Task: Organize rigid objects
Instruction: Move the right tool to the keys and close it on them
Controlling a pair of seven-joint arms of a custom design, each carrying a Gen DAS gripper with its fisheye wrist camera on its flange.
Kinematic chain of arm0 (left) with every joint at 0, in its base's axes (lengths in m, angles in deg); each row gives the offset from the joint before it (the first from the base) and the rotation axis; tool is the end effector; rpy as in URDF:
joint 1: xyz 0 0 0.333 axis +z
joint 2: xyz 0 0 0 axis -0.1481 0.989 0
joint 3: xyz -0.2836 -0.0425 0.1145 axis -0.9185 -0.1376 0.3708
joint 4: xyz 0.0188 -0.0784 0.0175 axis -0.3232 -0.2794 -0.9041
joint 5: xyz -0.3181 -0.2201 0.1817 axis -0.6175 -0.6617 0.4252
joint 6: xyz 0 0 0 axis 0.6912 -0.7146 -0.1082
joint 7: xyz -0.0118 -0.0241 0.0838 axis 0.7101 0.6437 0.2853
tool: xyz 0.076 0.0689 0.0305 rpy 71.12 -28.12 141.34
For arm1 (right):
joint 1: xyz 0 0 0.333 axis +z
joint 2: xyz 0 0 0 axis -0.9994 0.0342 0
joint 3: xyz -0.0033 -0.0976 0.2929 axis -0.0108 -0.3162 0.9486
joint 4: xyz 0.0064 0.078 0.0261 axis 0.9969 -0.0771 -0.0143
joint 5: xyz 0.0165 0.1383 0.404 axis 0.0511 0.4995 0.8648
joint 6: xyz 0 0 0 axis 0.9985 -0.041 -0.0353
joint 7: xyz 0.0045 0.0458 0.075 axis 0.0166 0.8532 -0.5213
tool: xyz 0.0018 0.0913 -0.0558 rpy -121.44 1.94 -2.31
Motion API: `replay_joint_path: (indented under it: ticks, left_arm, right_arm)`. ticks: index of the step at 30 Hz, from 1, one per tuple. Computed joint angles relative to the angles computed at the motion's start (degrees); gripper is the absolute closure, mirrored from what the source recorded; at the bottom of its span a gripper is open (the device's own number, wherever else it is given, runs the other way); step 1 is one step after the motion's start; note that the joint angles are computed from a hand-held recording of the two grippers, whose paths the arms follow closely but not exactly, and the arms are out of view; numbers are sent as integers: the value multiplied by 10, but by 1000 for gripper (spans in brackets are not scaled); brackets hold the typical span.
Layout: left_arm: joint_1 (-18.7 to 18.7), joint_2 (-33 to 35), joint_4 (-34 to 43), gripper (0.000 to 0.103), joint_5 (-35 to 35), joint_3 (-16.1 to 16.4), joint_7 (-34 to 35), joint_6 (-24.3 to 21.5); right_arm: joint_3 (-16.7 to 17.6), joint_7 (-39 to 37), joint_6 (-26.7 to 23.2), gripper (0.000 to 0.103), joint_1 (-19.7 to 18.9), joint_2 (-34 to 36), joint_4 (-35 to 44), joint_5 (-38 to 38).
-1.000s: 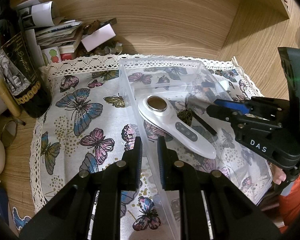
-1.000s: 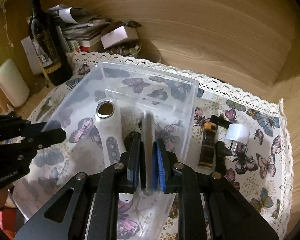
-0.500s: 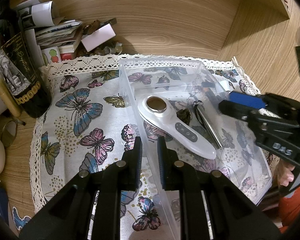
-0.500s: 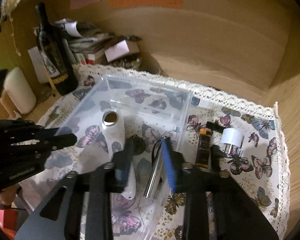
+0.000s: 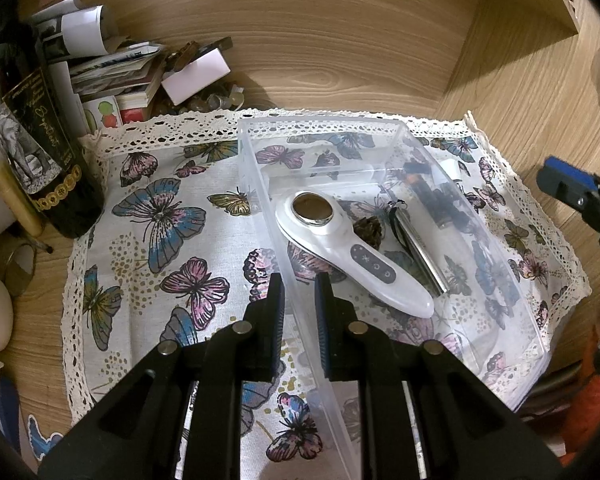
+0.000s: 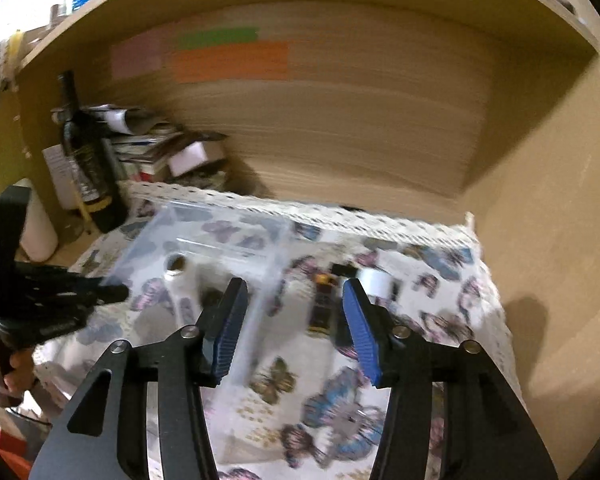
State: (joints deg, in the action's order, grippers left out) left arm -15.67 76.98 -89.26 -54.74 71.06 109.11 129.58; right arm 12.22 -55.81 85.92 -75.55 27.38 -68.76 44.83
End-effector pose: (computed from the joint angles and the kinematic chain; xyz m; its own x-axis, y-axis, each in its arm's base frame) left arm 0.5950 -0.1727 0.3619 0.0561 -0.9876 0.1466 -0.7727 -0.1359 -0.6201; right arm 0.6155 0.1849 0.4181 0.5097 -0.8590 0.0480 -0.5295 -0.3572 -0.7694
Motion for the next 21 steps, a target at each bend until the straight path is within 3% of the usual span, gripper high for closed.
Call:
replay_joint_path:
  ticks: [7, 15, 21]
  left_arm:
    - [0, 0, 0, 88, 1, 0, -1, -1]
    - [-1, 0, 0, 88, 2, 0, -2, 0]
    - [0, 0, -1, 88, 2, 0, -1, 0]
  right_arm:
    - [-65, 180, -10, 52, 23, 18, -21, -159]
    - [-51, 232, -76, 52, -15, 40, -23, -180]
    - [-53, 255, -65, 52, -10, 49, -39, -210]
